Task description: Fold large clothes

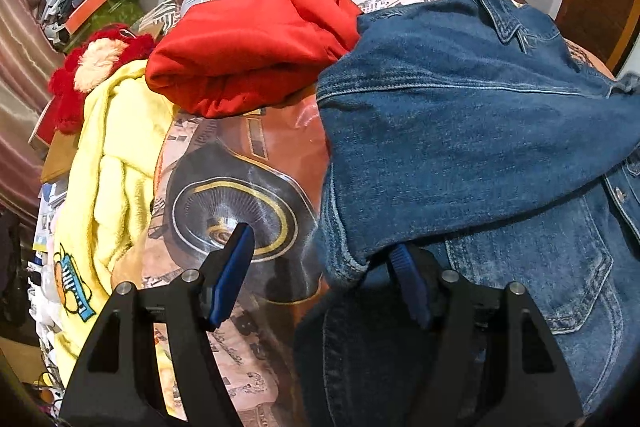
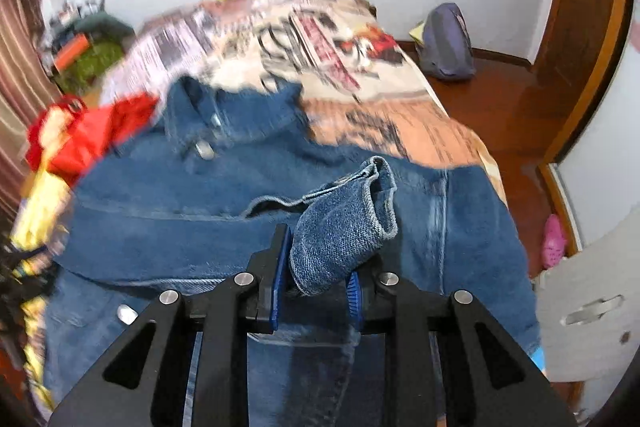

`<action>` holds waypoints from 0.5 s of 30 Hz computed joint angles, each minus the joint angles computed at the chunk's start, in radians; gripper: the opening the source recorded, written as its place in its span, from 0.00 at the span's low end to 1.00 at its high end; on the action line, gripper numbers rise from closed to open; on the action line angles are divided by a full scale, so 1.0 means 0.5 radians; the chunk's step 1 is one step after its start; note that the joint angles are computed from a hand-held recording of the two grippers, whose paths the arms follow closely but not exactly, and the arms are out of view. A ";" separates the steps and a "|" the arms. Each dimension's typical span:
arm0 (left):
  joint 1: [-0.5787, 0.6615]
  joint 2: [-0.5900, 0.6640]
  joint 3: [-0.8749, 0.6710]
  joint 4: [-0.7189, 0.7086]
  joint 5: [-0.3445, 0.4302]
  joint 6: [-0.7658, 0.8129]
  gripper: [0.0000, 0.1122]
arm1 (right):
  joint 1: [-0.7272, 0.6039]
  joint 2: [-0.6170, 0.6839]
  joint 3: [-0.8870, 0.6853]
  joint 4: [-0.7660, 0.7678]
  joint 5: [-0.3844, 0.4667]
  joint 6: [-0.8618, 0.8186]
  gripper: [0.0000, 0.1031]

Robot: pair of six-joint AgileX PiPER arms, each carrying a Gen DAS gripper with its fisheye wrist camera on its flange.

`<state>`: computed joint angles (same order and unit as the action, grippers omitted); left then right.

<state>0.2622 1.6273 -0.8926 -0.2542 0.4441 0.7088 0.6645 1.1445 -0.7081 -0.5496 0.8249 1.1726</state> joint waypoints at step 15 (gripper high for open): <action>0.093 -0.368 0.006 -0.320 0.329 0.517 0.60 | -0.162 -0.159 0.133 0.337 0.126 -0.289 0.44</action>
<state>0.3086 1.4434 -0.8898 -0.4142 0.6085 0.9675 0.5835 1.0650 -0.6414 -0.3809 0.8877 1.0280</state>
